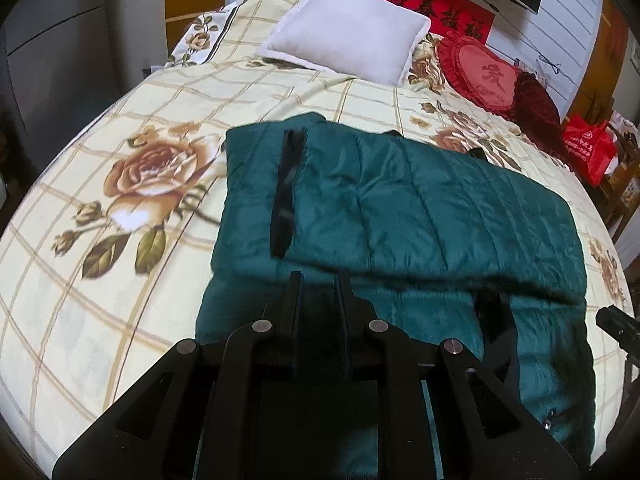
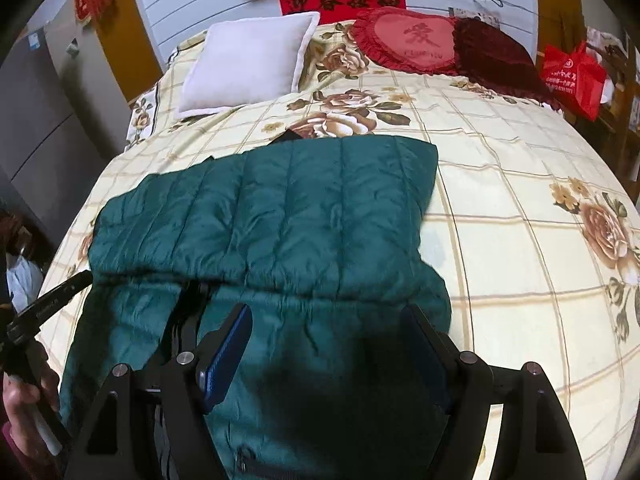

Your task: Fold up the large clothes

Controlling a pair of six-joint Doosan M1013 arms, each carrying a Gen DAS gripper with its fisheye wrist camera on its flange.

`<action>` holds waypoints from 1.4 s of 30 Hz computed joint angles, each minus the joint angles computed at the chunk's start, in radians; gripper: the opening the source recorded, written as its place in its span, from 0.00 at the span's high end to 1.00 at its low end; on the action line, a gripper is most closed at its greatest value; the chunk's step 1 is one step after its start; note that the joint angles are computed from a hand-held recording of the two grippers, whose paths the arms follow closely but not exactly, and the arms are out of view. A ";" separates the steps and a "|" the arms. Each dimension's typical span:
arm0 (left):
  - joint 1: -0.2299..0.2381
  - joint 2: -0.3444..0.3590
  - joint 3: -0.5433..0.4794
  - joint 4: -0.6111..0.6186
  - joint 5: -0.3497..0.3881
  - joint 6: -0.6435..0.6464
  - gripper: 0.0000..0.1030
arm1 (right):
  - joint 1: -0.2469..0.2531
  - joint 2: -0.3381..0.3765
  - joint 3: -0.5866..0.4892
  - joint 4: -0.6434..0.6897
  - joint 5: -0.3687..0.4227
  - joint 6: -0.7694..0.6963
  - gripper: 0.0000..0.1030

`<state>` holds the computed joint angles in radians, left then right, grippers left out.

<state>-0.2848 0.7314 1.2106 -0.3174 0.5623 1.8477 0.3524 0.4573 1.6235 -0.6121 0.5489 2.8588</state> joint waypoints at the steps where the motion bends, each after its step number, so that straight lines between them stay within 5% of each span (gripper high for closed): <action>1: 0.001 -0.007 0.012 -0.006 -0.002 0.005 0.86 | 0.006 -0.006 0.009 -0.004 -0.001 0.008 0.28; 42: 0.029 -0.218 0.369 -0.035 -0.096 0.159 0.86 | 0.144 -0.120 0.216 -0.021 0.018 0.190 0.28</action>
<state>-0.2556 0.5130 1.5795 -0.3524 0.4658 2.0071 0.4966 0.3371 1.8398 -0.6332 0.5672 3.0492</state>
